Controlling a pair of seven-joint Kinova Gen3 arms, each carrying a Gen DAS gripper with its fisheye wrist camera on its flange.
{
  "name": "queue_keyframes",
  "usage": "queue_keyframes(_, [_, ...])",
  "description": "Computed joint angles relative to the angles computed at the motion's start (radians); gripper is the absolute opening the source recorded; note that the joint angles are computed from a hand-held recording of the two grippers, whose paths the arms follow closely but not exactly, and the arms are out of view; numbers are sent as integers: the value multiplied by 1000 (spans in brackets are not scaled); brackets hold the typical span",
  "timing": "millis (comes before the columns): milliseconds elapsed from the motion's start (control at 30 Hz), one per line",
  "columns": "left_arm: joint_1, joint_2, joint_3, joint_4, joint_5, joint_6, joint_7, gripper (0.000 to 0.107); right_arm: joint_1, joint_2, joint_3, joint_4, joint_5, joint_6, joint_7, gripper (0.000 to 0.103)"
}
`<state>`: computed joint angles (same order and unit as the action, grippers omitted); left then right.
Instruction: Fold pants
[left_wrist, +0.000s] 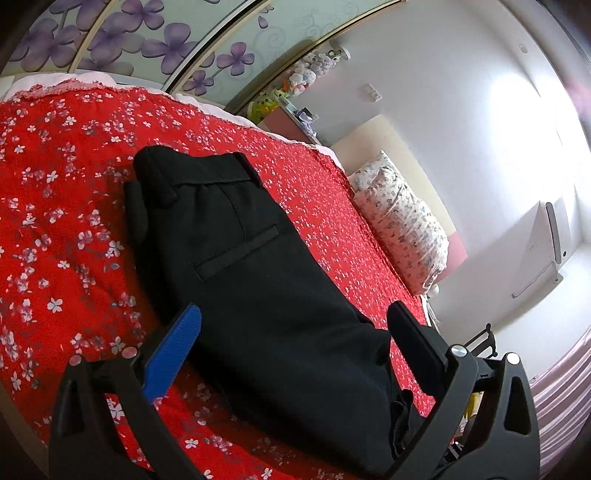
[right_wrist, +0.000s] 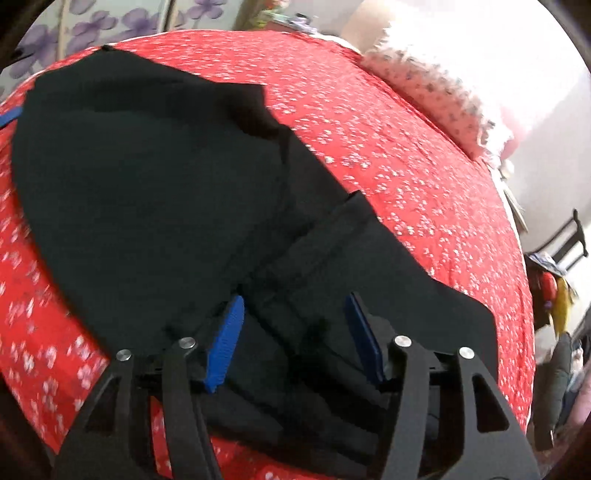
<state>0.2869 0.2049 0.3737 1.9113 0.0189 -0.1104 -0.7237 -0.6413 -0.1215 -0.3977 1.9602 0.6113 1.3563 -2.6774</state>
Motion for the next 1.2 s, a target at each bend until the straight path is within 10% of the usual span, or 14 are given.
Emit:
queue_keyframes(400, [32, 7, -30, -9, 29, 3, -10, 101, -20, 24, 6, 13, 29, -23, 112, 58])
queue_keyframes(633, [44, 10, -40, -10, 42, 3, -24, 101, 35, -20, 19, 43, -10, -122, -8, 22])
queue_keyframes(967, [9, 11, -8, 0, 17, -8, 3, 101, 108, -248, 38, 107, -148, -342, -57, 16])
queue_keyframes(1200, [-17, 11, 18, 5, -7, -11, 22, 101, 166, -188, -110, 76, -185, -268, -62, 16])
